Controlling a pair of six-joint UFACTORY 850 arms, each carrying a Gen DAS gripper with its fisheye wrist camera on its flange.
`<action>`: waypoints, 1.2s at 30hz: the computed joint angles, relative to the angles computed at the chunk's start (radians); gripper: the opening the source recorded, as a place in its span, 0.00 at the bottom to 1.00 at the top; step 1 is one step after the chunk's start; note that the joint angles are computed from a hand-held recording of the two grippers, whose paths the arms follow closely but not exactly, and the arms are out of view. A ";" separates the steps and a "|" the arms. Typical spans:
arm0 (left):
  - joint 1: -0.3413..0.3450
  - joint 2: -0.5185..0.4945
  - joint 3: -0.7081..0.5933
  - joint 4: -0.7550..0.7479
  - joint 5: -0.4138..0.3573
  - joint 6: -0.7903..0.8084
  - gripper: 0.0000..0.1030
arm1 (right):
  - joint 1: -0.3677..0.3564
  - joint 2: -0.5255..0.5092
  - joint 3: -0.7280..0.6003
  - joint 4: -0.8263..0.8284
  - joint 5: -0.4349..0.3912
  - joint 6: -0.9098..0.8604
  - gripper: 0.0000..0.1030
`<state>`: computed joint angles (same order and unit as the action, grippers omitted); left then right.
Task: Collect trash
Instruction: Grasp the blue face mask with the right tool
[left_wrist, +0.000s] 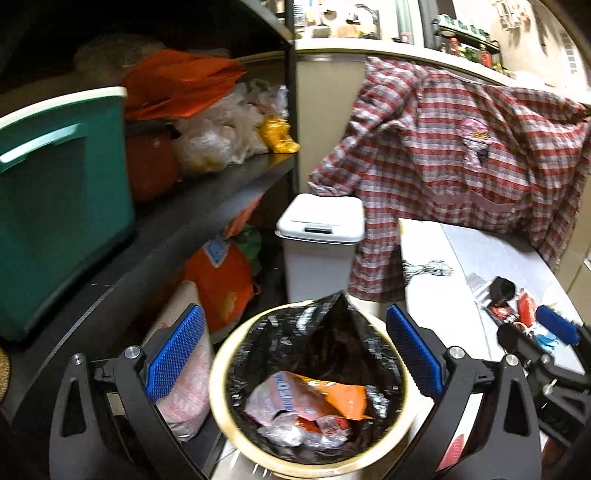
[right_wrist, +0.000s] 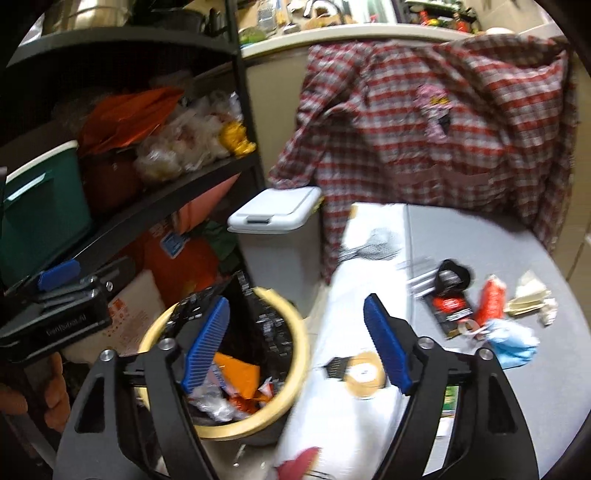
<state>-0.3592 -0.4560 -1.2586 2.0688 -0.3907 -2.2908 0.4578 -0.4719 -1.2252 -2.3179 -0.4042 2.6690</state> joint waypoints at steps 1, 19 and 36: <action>-0.006 -0.002 -0.002 0.015 0.004 -0.011 0.93 | -0.006 0.015 0.020 0.022 -0.025 -0.018 0.75; -0.166 -0.119 -0.142 0.258 0.122 -0.203 0.93 | -0.236 0.120 0.243 0.238 -0.134 0.061 0.68; -0.149 -0.167 -0.210 0.000 0.164 -0.012 0.93 | -0.224 -0.026 0.121 0.239 -0.105 -0.119 0.65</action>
